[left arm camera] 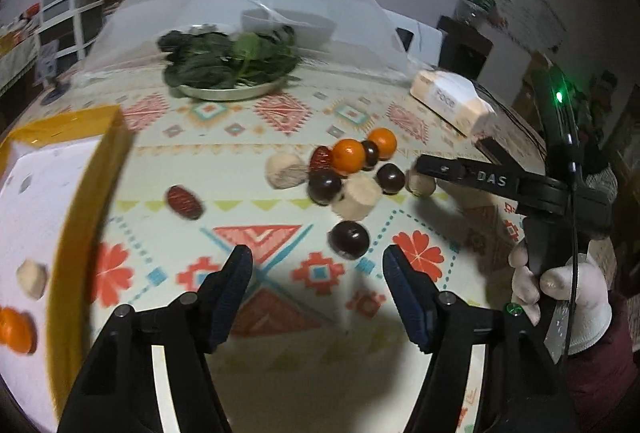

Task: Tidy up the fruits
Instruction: 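Grasp a dark round fruit with the left tool while the right grasps a pale cake, then carry both items into the white tray and open both tools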

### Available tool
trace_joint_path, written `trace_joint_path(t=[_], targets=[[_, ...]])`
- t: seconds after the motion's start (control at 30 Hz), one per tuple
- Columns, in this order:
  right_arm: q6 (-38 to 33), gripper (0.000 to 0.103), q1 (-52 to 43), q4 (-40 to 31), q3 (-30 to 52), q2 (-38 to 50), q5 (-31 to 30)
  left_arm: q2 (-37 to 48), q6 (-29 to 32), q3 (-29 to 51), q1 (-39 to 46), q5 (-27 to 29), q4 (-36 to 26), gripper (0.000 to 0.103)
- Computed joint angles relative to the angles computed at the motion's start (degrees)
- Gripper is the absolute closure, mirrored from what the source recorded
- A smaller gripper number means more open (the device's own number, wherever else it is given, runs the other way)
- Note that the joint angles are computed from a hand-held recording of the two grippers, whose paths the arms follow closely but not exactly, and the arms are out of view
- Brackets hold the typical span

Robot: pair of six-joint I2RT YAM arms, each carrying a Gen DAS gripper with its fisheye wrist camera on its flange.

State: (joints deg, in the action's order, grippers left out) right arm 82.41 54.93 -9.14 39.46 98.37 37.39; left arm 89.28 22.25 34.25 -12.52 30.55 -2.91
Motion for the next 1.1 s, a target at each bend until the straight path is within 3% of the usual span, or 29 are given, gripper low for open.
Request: trace_joint_path(t=[0.3, 0.4, 0.53, 0.63, 0.9, 1.1], targets=[[-2.9, 0.058, -1.1, 5.5, -1.3, 0.9, -1.1, 9.2, -3.6, 4.8, -8.6, -5.5, 3.6, 0.037], [-3.8, 0.058, -1.4, 7.9, -2.1, 1.1, -1.9, 11.0, -4.0, 5.7, -10.5, -6.3, 4.1, 0.047], [-4.2, 0.058, -1.6, 9.7, -2.8, 1.1, -2.1, 11.2, -4.6, 5.4, -11.9, -8.3, 5.9, 0.076], [-4.8, 0.063, -1.6, 12.0, -3.9, 0.8, -2.4, 11.1, -4.3, 5.1, -11.2, -7.9, 6.1, 0.078], [-2.3, 0.07, 0.5, 8.0, -2.1, 0.9, 0.8, 6.8, -4.0, 2.4, -7.7, -5.7, 5.3, 0.078], [1.3, 0.074, 4.7, -1.1, 2.0, -1.7, 6.0, 2.0, -2.7, 1.5, -1.2, -1.1, 1.9, 0.078]])
